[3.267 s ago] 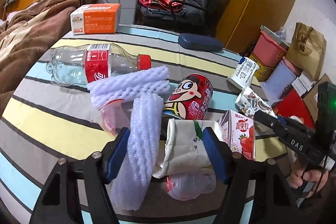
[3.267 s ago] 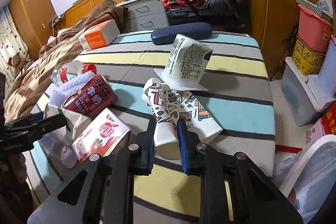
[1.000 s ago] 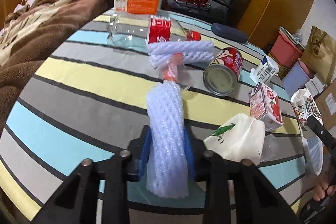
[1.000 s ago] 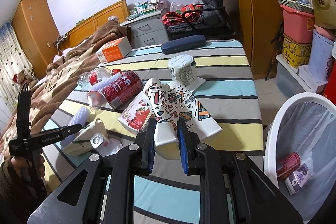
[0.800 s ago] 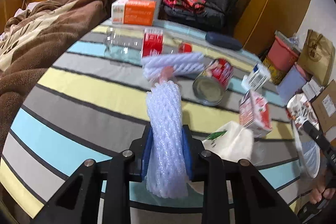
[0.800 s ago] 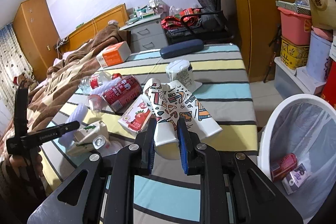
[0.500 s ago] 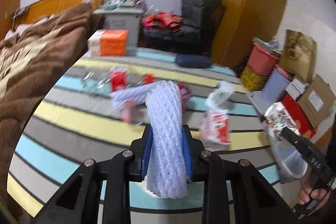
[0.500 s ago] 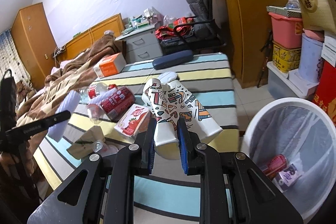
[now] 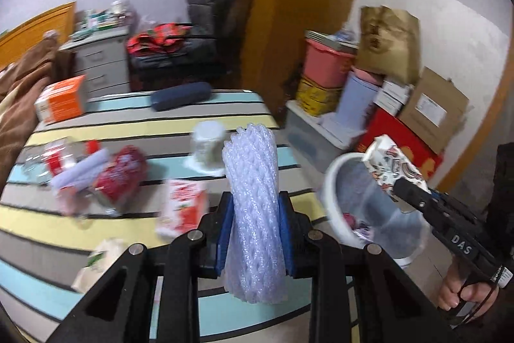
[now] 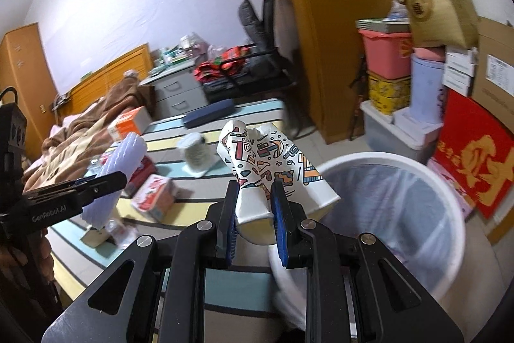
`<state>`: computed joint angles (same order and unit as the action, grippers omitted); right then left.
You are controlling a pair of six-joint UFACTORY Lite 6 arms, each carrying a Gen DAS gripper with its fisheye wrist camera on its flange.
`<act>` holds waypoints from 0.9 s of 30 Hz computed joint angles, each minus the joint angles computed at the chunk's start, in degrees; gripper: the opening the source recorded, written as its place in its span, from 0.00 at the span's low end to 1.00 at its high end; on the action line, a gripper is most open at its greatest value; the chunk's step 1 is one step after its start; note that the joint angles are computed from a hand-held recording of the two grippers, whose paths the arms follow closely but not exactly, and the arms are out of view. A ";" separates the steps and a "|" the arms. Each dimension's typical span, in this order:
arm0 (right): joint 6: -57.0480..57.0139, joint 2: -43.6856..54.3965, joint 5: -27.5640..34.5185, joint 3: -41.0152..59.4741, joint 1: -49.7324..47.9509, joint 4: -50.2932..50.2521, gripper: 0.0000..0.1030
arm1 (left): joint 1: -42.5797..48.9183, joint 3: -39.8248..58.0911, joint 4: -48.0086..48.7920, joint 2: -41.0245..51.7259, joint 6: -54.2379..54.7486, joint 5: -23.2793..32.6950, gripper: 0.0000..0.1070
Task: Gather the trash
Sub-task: 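Carry the foam sleeve and paper cup with both tools over the bin, then open both tools to drop the sleeve and cup into the bin, then withdraw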
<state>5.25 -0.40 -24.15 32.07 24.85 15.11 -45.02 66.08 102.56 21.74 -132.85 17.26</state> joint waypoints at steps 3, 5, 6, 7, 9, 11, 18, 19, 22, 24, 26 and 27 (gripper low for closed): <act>-0.63 -1.37 0.22 -1.66 -2.19 0.53 0.20 | -2.11 8.04 -6.84 5.94 8.28 -1.40 0.27; -1.12 -2.12 0.78 -2.62 -4.13 0.45 0.20 | -3.36 13.54 -12.39 10.04 14.36 -2.32 0.27; -2.23 -2.52 0.87 -3.14 -4.61 1.30 0.20 | -4.15 16.24 -14.40 11.99 16.80 -2.66 0.27; -3.47 -2.54 1.09 -3.46 -5.32 2.25 0.20 | -4.96 18.95 -16.99 13.87 20.01 -2.77 0.27; -4.35 -2.46 1.46 -3.84 -6.23 2.86 0.20 | -6.28 24.69 -24.30 17.97 28.29 -3.16 0.27; -6.92 -2.34 1.72 -4.39 -7.24 5.40 0.20 | -6.86 29.87 -34.00 21.58 38.25 -3.75 0.27; -5.20 1.53 2.96 -4.08 -11.63 2.16 0.20 | -8.58 44.63 -57.55 32.61 62.11 -1.98 0.27; -4.24 2.03 3.11 -4.01 -12.44 0.73 0.20 | -8.70 45.95 -59.99 33.68 64.27 -1.50 0.27; -2.00 3.47 3.84 -3.70 -14.12 -2.59 0.20 | -9.33 49.91 -62.46 36.64 67.46 0.67 0.27; -1.98 4.25 4.08 -3.47 -14.62 -2.71 0.21 | -9.45 52.27 -64.42 38.18 69.40 1.52 0.28; -1.44 4.99 4.49 -2.99 -15.28 -3.07 0.21 | -9.44 53.12 -64.75 38.85 69.76 1.72 0.31; -0.56 5.44 4.62 -2.66 -15.75 -3.95 0.21 | -9.41 53.61 -64.91 39.20 70.12 2.36 0.38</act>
<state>4.69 5.04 -19.54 29.41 9.11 11.15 -54.44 119.69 37.64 60.95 -62.73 19.62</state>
